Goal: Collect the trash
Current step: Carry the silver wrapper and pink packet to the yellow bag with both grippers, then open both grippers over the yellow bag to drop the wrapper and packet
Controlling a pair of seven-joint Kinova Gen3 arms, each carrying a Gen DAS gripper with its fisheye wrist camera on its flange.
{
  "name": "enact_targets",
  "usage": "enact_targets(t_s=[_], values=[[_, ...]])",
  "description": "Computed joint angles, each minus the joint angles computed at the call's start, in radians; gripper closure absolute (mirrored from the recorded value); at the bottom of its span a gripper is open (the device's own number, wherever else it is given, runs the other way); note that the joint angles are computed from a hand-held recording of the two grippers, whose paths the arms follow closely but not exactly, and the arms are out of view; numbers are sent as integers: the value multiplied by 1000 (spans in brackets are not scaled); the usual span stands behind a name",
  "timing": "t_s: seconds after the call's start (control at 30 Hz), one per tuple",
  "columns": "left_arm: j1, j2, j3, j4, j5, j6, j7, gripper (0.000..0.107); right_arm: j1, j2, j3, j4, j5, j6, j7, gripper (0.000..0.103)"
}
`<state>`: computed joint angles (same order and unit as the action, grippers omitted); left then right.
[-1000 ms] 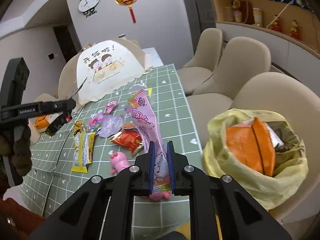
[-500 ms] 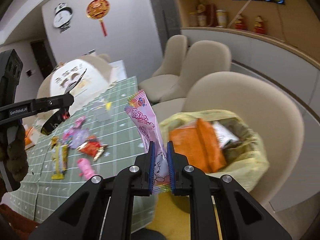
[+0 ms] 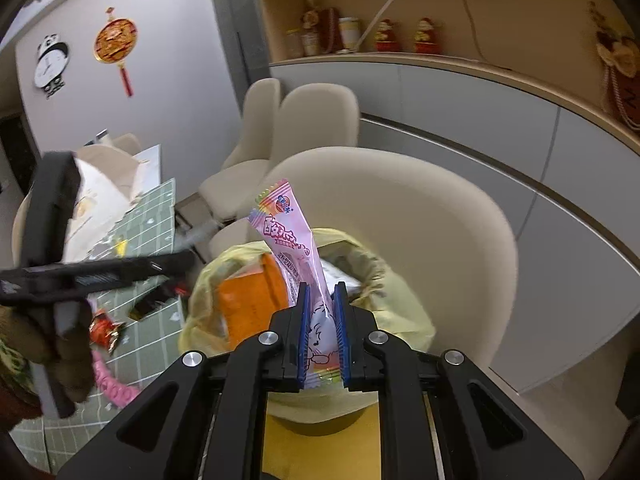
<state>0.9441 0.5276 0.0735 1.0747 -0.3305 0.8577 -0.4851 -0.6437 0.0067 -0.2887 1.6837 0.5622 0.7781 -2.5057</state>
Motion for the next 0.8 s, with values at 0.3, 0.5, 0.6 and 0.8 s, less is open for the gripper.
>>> enact_targets(t_s=[0.3,0.5,0.6,0.8], values=[[-34,81,15,-60,100,-23,-87,47,-3,24,18,-6,21,28,-30,90],[17,-10,-43,36,32,-22,34,47,4,50,33,-16,-44,-22,22,90],[57,-67,-53,85,-47,9,109,47,56,88,-2,-43,-142,-67,134,90],[117,-142,-20,158,-180,98,223,47,267,255,-275,-163,-300,-76,378,90]])
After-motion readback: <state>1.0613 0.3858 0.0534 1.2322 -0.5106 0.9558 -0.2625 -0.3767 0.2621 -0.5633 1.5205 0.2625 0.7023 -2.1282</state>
